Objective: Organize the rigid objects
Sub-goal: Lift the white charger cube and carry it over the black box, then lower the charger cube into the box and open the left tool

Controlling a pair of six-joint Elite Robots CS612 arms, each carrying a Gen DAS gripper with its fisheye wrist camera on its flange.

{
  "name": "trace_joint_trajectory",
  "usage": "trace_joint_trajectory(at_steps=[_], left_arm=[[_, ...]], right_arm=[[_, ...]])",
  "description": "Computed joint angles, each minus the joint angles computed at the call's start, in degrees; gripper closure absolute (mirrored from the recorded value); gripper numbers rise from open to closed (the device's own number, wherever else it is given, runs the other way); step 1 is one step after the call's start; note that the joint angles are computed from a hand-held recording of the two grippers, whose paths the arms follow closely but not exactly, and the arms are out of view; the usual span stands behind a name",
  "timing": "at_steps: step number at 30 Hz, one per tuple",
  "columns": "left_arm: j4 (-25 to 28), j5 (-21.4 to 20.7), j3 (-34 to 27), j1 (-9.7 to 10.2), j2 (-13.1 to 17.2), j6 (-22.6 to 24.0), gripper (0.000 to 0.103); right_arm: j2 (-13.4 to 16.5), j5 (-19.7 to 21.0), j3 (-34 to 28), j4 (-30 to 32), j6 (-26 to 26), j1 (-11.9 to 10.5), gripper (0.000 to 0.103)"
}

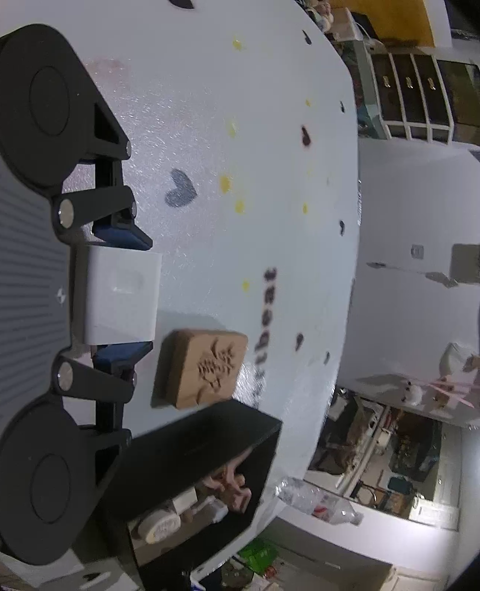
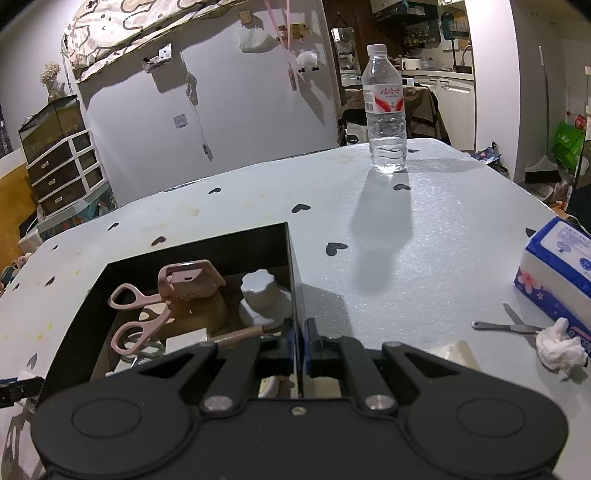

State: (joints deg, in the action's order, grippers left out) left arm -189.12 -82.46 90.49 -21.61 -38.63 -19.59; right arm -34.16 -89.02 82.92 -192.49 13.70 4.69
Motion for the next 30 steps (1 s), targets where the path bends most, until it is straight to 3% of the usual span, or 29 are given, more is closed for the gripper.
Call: trace_joint_trajectory(at_steps=[5, 14, 21, 25, 30], left_arm=[[-4.5, -2.4, 0.3, -0.19, -0.6, 1.5, 0.051], [-7.1, -12.7, -3.9, -0.83, -0.6, -0.3, 0.051], [5.2, -20.6, -11.0, -2.01, 1.6, 1.3, 0.051], [11.6, -22.4, -14.4, -2.63, 3.1, 2.5, 0.051], [16.3, -24.5, -16.2, -3.0, 4.0, 0.8, 0.051]], right_arm=[[0.0, 0.1, 0.0, -0.1, 0.0, 0.0, 0.098], [0.1, 0.3, 0.0, -0.3, 0.1, -0.1, 0.097], [0.0, 0.7, 0.0, -0.3, -0.1, -0.1, 0.097], [0.1, 1.5, 0.1, -0.7, 0.2, -0.3, 0.097], [0.2, 2.5, 0.2, -1.2, 0.6, -0.6, 0.096]])
